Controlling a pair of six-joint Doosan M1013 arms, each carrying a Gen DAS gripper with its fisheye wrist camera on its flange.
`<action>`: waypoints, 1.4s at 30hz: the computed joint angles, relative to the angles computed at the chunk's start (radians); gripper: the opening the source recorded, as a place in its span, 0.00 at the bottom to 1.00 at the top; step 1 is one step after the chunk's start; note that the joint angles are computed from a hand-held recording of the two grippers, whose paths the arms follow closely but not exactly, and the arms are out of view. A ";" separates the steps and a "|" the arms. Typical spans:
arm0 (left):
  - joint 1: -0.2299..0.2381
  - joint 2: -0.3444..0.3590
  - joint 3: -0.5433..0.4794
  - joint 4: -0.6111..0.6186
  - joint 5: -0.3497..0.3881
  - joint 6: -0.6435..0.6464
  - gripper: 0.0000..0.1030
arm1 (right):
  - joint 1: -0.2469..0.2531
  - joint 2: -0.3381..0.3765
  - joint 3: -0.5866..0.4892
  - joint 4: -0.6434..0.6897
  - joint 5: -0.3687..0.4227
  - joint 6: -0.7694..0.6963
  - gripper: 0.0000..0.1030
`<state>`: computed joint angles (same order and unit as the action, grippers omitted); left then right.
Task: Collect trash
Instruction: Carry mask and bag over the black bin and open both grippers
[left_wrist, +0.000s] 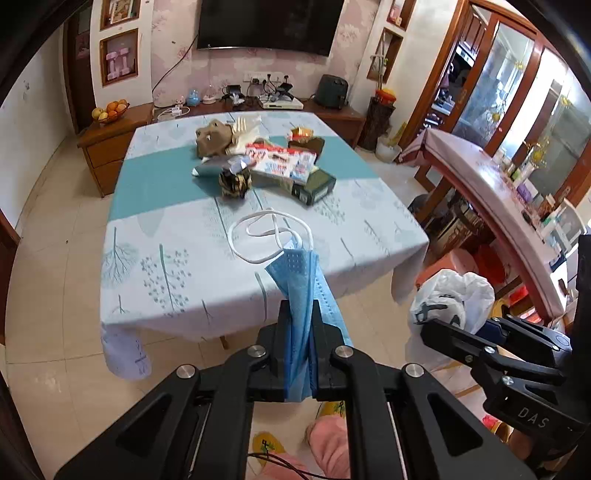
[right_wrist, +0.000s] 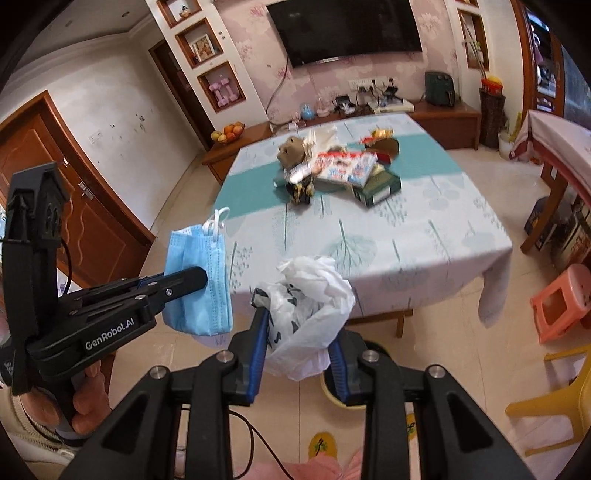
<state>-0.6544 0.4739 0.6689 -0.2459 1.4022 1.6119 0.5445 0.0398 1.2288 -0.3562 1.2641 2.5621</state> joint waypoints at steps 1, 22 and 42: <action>-0.005 -0.010 0.026 0.004 -0.010 0.001 0.05 | -0.003 -0.006 0.016 0.015 -0.007 0.005 0.29; -0.089 0.039 0.457 0.119 -0.233 -0.129 0.06 | -0.220 -0.018 0.533 0.415 -0.353 -0.096 0.30; -0.074 0.149 0.539 0.207 -0.332 -0.214 0.91 | -0.267 0.137 0.660 0.534 -0.574 -0.128 0.69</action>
<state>-0.7289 0.6227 1.2084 -0.0389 1.0703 1.3979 0.2770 0.1770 1.8888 0.1776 0.6903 2.4343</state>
